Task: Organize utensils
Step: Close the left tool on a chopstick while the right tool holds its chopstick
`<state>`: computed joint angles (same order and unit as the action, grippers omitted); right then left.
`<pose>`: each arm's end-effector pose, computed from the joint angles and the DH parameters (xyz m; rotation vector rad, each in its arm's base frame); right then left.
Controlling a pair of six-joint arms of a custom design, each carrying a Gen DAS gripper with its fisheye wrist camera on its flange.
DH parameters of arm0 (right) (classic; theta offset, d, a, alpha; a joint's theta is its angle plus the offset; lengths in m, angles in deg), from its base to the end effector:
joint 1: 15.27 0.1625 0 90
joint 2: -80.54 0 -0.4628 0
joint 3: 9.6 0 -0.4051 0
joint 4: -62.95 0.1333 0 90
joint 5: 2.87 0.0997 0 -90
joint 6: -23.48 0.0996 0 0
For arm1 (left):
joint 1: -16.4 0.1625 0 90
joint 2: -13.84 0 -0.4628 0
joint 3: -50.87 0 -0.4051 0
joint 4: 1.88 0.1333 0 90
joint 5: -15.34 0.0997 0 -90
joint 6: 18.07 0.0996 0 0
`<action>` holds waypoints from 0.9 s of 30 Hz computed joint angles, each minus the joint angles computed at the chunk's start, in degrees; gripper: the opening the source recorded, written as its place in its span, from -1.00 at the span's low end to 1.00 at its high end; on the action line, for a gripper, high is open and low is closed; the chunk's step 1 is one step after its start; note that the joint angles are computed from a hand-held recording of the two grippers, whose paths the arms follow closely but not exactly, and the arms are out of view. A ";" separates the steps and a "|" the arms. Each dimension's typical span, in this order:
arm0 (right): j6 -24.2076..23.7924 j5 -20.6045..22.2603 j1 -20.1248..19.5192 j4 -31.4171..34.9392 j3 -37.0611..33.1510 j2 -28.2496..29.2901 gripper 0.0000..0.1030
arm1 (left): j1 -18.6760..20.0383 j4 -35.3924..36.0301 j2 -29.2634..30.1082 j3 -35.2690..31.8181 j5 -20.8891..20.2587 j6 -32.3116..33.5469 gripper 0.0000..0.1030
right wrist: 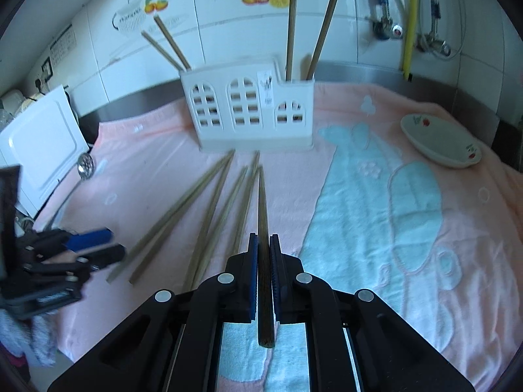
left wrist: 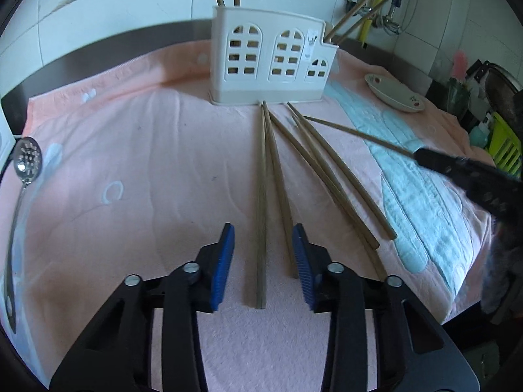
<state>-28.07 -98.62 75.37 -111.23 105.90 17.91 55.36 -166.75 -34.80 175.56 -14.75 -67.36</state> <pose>0.1299 -0.5926 0.2177 1.1742 -2.4853 0.6361 -0.2524 -0.4864 0.0647 0.0481 2.2692 -0.9894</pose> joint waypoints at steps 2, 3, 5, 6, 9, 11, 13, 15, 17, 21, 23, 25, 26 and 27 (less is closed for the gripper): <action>-0.27 0.81 0.02 0.06 0.17 -0.76 -0.86 | 0.60 0.22 0.17 -0.41 -0.42 -0.21 -0.44; -0.43 1.32 0.05 0.12 0.24 -1.21 -0.86 | 0.90 -0.18 0.35 -0.58 -0.66 0.02 -0.46; -0.76 2.34 0.16 0.25 0.43 -2.16 -0.86 | 1.34 -0.04 0.45 -0.86 -0.87 0.06 -0.52; -0.88 2.54 0.26 0.25 0.47 -2.34 -0.86 | 1.57 0.12 0.53 -1.03 -0.97 -0.10 -0.53; -1.21 3.29 0.41 0.24 0.58 -3.07 -0.86 | 2.05 0.29 0.70 -1.43 -1.34 -0.05 -0.55; -1.44 3.64 0.46 0.18 0.68 -3.45 -0.86 | 2.31 0.39 0.92 -1.68 -1.53 0.05 -0.56; -1.60 3.92 0.48 0.20 0.79 -3.77 -0.86 | 2.53 0.47 1.08 -1.92 -1.74 0.18 -0.56; -1.83 4.02 0.57 0.14 0.87 -4.04 -0.86 | 2.67 0.18 1.29 -2.06 -1.74 0.44 -0.56; -1.90 4.17 0.61 0.20 0.92 -4.25 -0.86 | 2.75 -0.16 1.37 -2.05 -1.74 0.67 -0.59; -2.24 4.04 0.82 0.23 0.79 -4.29 -0.86 | 2.91 -0.46 1.37 -2.03 -1.77 0.69 -0.66; -2.42 3.99 0.89 0.13 0.76 -4.23 -0.86 | 2.96 -0.33 1.37 -2.10 -1.66 0.61 -0.79; -2.46 3.93 0.95 0.20 0.70 -4.18 -0.86 | 3.02 -0.43 1.41 -2.13 -1.74 0.72 -0.84; -2.50 3.89 0.99 0.11 0.76 -4.18 -0.86 | 3.02 -0.48 1.40 -2.13 -1.75 0.67 -0.87; -2.55 3.87 1.01 0.12 0.73 -4.16 -0.86 | 3.03 -0.81 1.41 -2.11 -1.91 0.87 -0.88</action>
<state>-30.62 -94.75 76.37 -111.12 106.62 13.76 58.39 -167.56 -33.39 173.45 -16.66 -66.49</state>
